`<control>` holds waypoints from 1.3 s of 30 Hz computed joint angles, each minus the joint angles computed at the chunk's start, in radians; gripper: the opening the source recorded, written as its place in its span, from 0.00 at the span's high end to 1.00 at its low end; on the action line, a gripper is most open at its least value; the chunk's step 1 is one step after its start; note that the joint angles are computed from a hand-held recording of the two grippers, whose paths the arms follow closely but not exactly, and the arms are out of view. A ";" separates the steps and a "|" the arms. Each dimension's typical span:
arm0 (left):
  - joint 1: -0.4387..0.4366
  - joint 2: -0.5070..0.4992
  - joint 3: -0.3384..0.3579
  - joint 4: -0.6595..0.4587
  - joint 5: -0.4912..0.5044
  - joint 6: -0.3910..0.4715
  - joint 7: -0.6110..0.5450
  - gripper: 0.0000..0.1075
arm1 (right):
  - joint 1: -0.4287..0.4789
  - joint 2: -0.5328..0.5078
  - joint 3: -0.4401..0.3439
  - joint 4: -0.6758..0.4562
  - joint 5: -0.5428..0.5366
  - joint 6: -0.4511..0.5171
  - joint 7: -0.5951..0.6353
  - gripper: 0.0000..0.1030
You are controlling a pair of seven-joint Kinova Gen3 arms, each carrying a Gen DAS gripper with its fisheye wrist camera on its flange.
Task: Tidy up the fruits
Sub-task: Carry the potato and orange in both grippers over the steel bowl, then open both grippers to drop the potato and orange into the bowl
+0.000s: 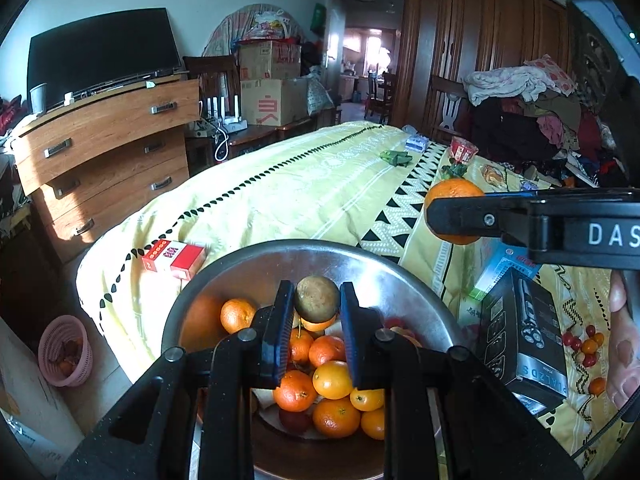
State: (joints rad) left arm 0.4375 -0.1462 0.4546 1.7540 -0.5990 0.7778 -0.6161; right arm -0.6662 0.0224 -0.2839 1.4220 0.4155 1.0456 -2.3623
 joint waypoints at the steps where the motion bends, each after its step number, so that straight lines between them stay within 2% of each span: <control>1: 0.000 0.005 0.000 0.000 0.001 0.001 -0.001 0.79 | 0.001 0.002 0.000 0.003 -0.002 -0.004 -0.001 0.60; 26: 0.035 0.059 -0.072 0.000 0.042 -0.001 -0.036 0.79 | 0.021 0.025 0.025 0.042 -0.084 -0.048 0.022 0.59; 29: 0.042 0.063 -0.074 -0.001 0.037 0.004 -0.029 0.69 | 0.029 0.027 0.031 0.044 -0.109 -0.055 0.029 0.59; 30: 0.043 0.064 -0.073 -0.001 0.029 0.006 -0.021 0.61 | 0.032 0.028 0.033 0.044 -0.121 -0.057 0.033 0.59; 34: 0.051 0.067 -0.067 -0.005 -0.002 0.030 0.012 0.48 | 0.033 0.025 0.033 0.045 -0.127 -0.054 0.034 0.58; 36: 0.057 0.070 -0.062 -0.009 -0.023 0.051 0.035 0.43 | 0.031 0.016 0.030 0.050 -0.117 -0.060 0.021 0.54; 38: 0.065 0.072 -0.062 -0.011 -0.037 0.064 0.050 0.38 | 0.032 0.005 0.027 0.056 -0.114 -0.070 0.016 0.28; 39: 0.069 0.072 -0.061 -0.012 -0.044 0.071 0.058 0.36 | 0.032 -0.002 0.023 0.060 -0.107 -0.078 0.010 0.24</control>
State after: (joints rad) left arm 0.5068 -0.0743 0.3939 1.7421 -0.6431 0.8483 -0.5577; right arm -0.6344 0.0209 -0.2605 1.4822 0.3089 0.9680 -2.3524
